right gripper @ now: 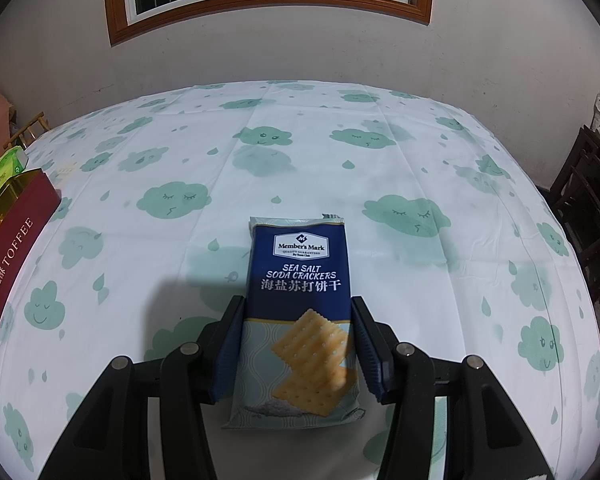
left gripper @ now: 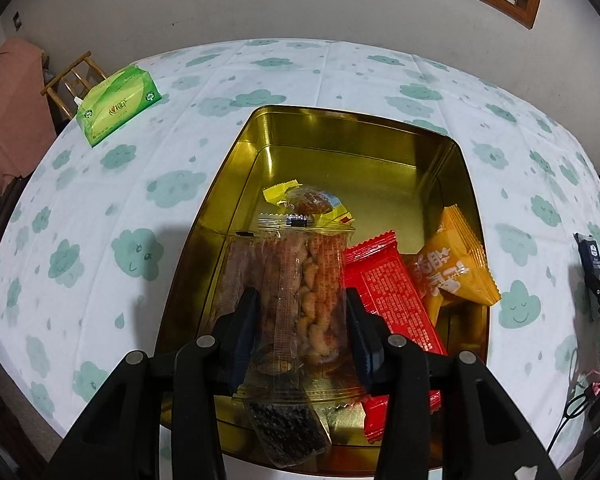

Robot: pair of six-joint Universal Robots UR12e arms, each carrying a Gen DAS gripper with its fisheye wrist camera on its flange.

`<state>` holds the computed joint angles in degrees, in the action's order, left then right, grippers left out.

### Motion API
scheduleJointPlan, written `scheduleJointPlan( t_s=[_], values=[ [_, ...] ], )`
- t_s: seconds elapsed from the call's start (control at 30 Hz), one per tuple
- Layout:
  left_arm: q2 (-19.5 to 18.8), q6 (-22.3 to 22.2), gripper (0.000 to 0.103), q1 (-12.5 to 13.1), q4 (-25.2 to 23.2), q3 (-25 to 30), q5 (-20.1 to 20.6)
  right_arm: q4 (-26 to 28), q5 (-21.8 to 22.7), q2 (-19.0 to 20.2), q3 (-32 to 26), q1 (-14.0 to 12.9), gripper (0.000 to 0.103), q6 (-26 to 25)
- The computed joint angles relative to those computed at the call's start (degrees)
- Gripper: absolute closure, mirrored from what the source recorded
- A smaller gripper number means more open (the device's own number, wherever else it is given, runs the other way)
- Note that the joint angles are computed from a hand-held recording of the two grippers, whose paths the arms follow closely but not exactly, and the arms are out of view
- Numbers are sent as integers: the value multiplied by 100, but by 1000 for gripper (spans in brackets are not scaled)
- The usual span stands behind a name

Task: Organize snacks
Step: 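Lower the twisted-snack bag into the tin and open the left tool, then carry the blue soda cracker pack over the tin with the right tool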

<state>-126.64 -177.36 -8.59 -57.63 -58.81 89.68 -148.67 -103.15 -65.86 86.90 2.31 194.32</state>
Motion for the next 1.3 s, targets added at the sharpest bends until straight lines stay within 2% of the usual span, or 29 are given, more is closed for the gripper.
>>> scheduleJointPlan(
  t_s=[0.2, 0.37, 0.67, 0.87, 1.3],
  values=[
    [7, -2, 56, 1, 0, 7, 34, 1, -1, 1, -2, 0, 50, 1],
    [61, 85, 51, -21, 183, -68, 98, 3, -4, 2, -3, 1, 50, 2],
    [180, 162, 48, -18, 436, -210, 34, 1, -11, 2, 0, 4, 50, 5],
    [269, 253, 42, -27, 704, -362, 67, 1, -11, 2, 0, 4, 50, 5],
    [426, 301, 37, -4, 909, -574, 77, 3, -24, 4, -2, 9, 50, 11]
  ],
)
